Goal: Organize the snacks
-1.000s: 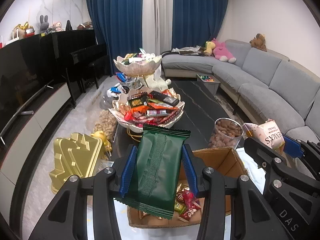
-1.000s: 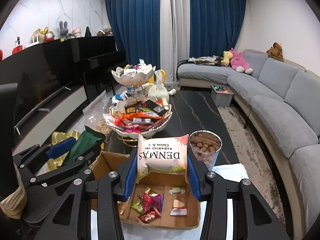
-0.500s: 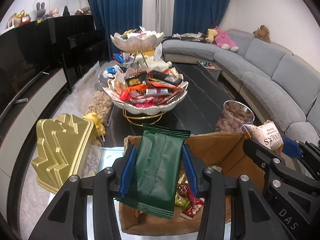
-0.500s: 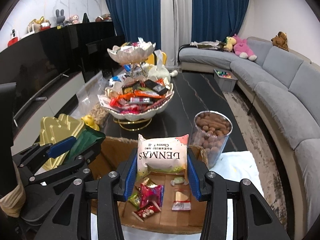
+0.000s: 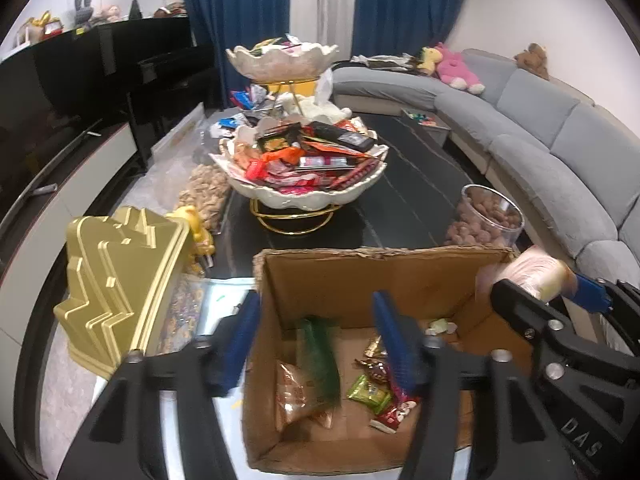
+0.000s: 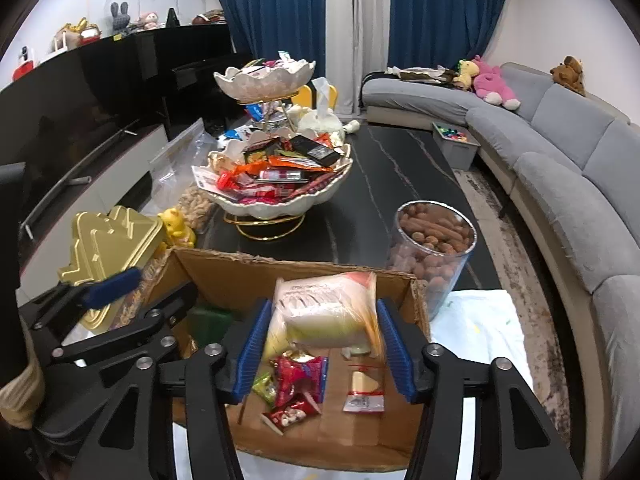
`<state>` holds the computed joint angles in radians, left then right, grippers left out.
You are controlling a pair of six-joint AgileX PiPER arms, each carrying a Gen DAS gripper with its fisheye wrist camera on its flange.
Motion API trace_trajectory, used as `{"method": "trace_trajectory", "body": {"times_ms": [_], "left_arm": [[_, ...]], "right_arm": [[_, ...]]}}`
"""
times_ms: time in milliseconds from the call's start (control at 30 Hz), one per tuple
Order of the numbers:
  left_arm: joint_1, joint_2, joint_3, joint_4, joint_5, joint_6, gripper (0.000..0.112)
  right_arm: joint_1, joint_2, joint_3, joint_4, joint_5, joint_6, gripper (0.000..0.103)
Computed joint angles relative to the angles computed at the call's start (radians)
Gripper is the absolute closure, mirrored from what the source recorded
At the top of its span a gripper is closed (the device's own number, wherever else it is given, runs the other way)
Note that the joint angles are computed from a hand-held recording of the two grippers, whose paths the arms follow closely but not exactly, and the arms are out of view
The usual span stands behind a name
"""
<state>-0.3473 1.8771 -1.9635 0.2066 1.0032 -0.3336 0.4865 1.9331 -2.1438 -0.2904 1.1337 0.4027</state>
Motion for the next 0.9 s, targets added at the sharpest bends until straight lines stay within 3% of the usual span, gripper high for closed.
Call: {"method": "trace_trajectory", "body": {"times_ms": [133,400,900], "left_arm": [[0.009,-0.013,0.014,0.018,0.002,-0.021,0.033],[0.002,-0.042,0.030,0.070,0.012,-0.056,0.018],[-0.041,-0.170,0.063,0.131,0.066,-0.080,0.014]], "right_arm": [[-0.003,-0.009,0.003,-0.019,0.003,0.029,0.027],[0.006,-0.027,0.003,-0.038,0.013,0.045,0.024],[0.059,-0.143,0.051,-0.107,0.045,0.091,0.022]]}}
